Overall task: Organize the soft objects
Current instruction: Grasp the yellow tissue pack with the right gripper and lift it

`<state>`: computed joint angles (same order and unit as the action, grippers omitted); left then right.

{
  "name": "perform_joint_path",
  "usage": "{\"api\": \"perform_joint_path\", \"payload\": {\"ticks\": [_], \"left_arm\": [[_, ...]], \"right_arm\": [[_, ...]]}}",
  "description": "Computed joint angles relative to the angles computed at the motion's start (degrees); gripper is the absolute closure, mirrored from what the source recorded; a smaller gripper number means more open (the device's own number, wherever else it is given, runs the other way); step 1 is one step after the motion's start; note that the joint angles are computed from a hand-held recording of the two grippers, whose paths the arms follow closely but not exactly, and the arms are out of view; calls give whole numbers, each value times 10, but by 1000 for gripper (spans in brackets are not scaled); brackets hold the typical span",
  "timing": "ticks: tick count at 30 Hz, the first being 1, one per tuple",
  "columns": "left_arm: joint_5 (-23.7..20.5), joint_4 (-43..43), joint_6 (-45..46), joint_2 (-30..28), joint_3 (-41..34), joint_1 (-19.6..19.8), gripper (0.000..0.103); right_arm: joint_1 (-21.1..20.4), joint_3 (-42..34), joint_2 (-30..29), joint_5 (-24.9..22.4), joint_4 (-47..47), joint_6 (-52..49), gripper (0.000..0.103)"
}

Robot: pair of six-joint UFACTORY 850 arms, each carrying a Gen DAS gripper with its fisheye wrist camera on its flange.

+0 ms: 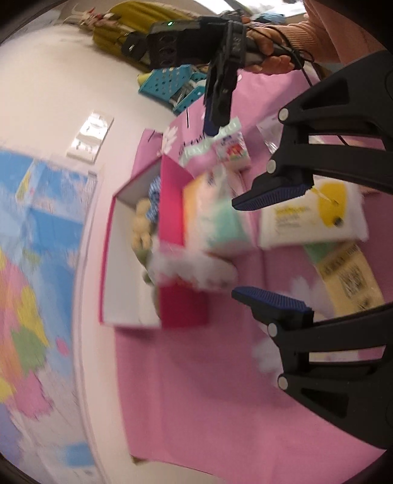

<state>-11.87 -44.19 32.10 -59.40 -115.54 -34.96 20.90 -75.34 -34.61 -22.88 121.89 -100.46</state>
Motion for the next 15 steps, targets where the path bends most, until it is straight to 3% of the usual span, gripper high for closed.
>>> {"api": "perform_joint_path", "payload": {"ticks": [6, 10, 15], "left_arm": [[24, 50, -83, 35, 84, 13, 49], [25, -38, -8, 52, 122, 20, 49], [6, -67, 26, 58, 148, 22, 49]], "right_arm": [[24, -27, -27, -27, -105, 85, 68], [42, -71, -63, -45, -195, 165, 68], [62, -135, -109, -55, -292, 250, 68]]}}
